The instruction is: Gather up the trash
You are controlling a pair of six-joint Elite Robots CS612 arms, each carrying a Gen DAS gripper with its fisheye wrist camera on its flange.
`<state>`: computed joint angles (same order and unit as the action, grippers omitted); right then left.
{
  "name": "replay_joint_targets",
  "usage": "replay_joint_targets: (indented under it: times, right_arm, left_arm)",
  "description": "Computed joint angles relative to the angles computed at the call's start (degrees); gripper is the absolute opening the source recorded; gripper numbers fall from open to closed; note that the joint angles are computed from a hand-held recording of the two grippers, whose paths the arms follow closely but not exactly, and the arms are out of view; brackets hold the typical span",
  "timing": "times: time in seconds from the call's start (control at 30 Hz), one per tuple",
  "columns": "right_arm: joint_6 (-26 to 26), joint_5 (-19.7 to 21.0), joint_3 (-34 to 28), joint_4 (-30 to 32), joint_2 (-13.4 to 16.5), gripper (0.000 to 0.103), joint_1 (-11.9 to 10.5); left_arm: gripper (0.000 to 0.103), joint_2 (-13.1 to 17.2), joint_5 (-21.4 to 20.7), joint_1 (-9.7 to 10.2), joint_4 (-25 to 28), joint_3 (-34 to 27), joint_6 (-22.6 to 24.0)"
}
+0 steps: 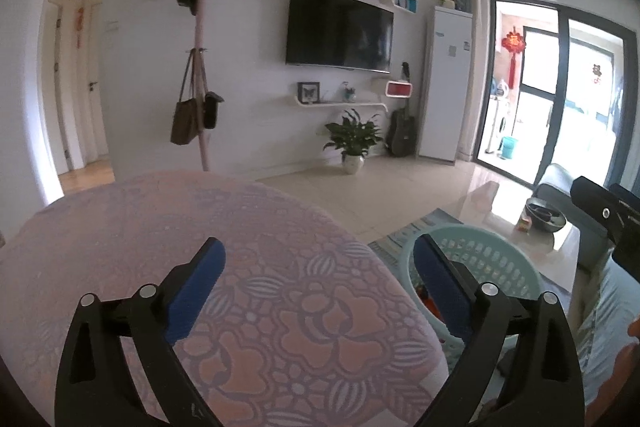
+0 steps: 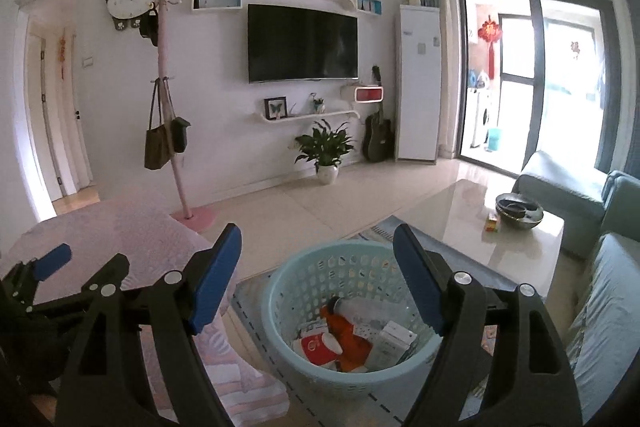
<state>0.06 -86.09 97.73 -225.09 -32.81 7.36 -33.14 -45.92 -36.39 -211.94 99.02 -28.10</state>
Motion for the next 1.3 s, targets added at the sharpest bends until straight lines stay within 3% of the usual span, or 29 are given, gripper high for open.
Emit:
replay_joint_targets:
  times: [0.4,1.3]
  right_arm:
    - [1.9,-0.9,-0.7,2.7,-0.1,0.078,-0.4]
    - [2.0,-1.2,-1.8,5.0,0.5,0.081,-0.3]
  left_arm:
    - [0.094,0.1,2.6,-0.48,0.8,0.0,-1.3]
    - [0.094,0.3,2.7,-0.62,1.0,-0.2,-1.8]
